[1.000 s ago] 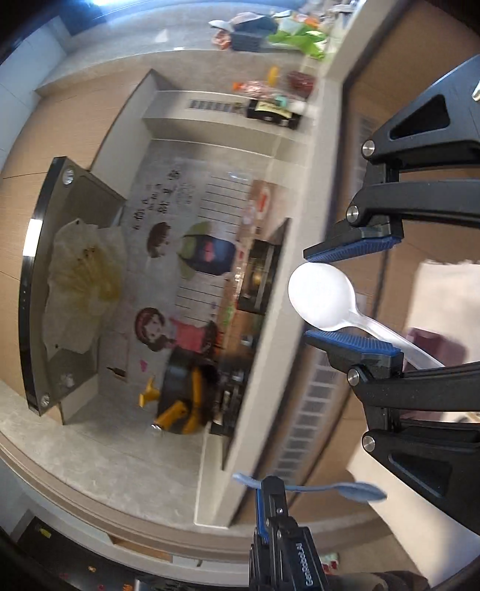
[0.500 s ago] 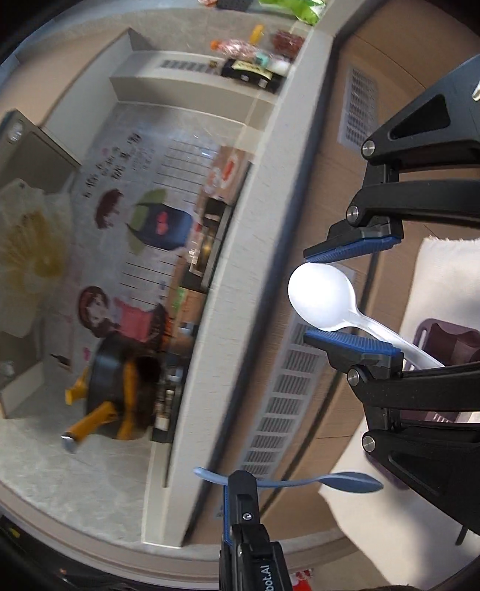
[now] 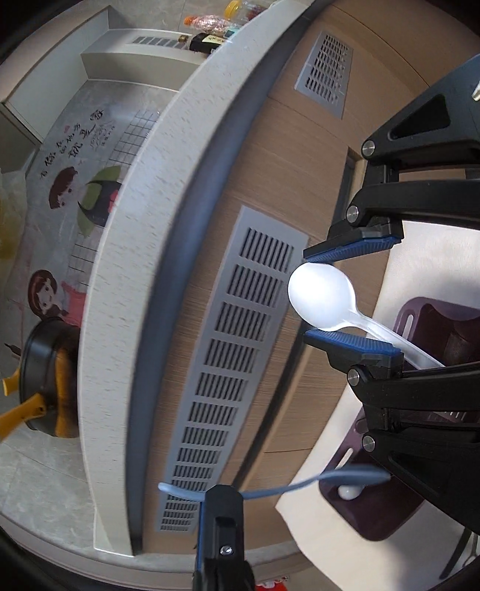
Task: Organize utensils
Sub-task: 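Lower both spoons into the caddy and open both tools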
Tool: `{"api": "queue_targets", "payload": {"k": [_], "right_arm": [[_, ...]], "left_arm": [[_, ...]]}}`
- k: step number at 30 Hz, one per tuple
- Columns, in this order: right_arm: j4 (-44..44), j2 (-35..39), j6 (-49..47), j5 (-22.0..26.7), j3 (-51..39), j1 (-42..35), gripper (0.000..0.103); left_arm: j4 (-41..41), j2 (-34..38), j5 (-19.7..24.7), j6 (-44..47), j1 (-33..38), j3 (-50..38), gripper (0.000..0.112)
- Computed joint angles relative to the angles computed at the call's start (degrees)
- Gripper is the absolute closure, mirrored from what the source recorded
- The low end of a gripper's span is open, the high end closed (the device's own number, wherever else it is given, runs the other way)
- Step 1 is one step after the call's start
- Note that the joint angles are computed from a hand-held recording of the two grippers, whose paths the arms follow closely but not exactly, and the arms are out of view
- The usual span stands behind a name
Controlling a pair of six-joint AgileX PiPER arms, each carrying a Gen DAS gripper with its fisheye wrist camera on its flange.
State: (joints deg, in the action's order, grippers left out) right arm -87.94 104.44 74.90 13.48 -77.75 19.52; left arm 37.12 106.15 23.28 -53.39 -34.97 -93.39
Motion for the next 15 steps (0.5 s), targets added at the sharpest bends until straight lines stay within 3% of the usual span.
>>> {"api": "queue_targets", "payload": {"k": [7,9,10,12,15], "right_arm": [[-9.3,1.7,7.4,1.5,2.2,1.1,0.068],[-4.0,1.3,0.9,-0.6,2.9,0.8,0.058],[-2.8,0.8,-0.3,-1.2,3.8,0.8,0.048],[-5.8,-1.3,2.8,-2.1,6.4,0.5,0.045],[-5.5,-6.3,3.1,-2.4,11.3,0.2,0.039]], "left_arm": [[-1.0,0.1,-1.0,-1.0,0.3,2.9,0.099],[-2.0,0.4,-1.2,-1.0,0.4,3.7,0.098],[-4.3,0.6,-1.1,1.2,0.6,3.7,0.097],[-8.1,0.8,-0.1,4.3,0.8,3.6,0.096],[-6.7,-1.0,-0.3,2.0,0.4,6.3,0.088]]}}
